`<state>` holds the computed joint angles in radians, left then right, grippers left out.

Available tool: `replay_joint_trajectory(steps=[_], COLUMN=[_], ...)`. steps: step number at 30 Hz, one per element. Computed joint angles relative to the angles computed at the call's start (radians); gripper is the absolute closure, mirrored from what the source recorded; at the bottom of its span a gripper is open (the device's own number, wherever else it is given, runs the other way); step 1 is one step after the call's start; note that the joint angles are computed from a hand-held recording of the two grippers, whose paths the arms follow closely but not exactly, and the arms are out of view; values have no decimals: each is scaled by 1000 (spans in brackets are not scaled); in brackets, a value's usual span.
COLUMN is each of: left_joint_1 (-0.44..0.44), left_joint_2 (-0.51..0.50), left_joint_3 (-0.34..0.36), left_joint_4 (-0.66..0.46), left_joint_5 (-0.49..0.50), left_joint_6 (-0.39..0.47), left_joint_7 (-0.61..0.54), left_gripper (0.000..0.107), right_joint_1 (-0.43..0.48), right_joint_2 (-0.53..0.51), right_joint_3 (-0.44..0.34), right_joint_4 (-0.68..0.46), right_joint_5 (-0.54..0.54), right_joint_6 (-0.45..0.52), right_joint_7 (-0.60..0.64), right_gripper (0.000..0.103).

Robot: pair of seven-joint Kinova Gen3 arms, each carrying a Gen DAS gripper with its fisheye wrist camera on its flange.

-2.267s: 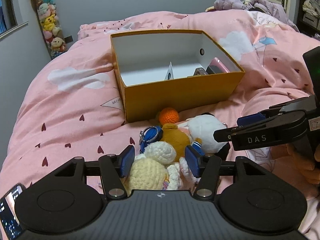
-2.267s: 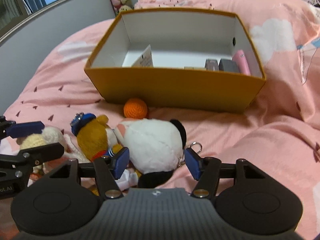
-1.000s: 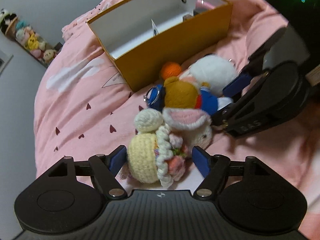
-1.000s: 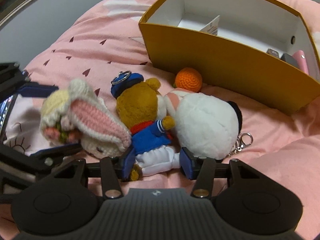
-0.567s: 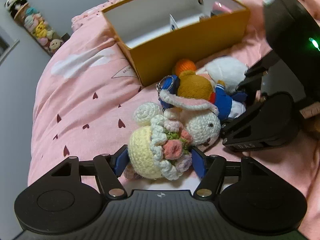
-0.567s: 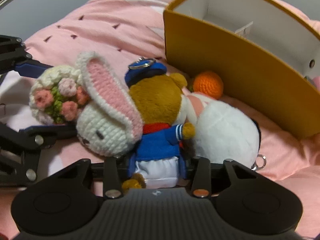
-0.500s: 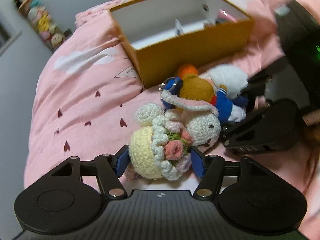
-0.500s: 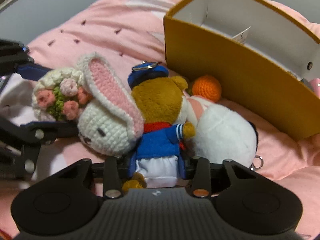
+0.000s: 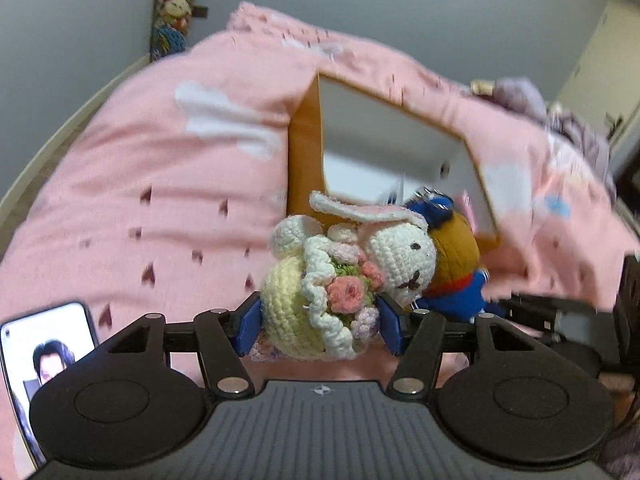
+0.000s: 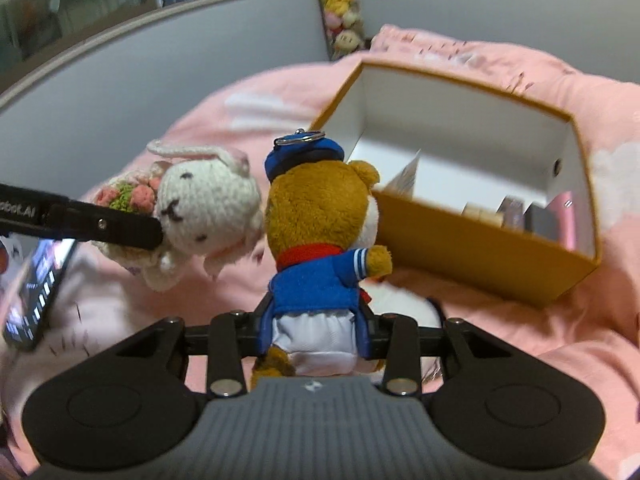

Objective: Organize objects
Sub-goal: 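Lift both plushes and carry them over the orange box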

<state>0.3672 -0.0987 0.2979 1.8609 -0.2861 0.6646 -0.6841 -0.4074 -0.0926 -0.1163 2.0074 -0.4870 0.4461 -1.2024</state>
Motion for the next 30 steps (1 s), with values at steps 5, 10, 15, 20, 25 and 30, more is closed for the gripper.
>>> replay_joint_trajectory(steps=[5, 10, 15, 20, 25, 30], left_joint_1=[-9, 7, 85, 140, 144, 84], left_joint_2=[29, 98, 227, 375, 507, 603], left_joint_3=[8, -18, -78, -151, -180, -139], left_joint_4=[-60, -138, -265, -398, -530, -650], left_joint_5=[-95, -152, -268, -264, -154, 11], left_joint_6=[-41, -117, -127, -114, -58, 41], left_joint_7=[84, 123, 181, 208, 144, -20], left_gripper=[39, 39, 39, 39, 39, 38], right_joint_1=[9, 56, 122, 174, 184, 213], right_joint_2=[-11, 36, 112, 228, 362, 458], right_joint_3=[68, 85, 54, 28, 29, 0], right_joint_4=[-38, -111, -205, -329, -464, -569], right_joint_5=[-145, -231, -171, -78, 38, 111], right_joint_6=[13, 12, -7, 22, 87, 194], right_joint_7=[109, 154, 80, -50, -186, -249], right_gripper=[62, 62, 62, 62, 62, 62])
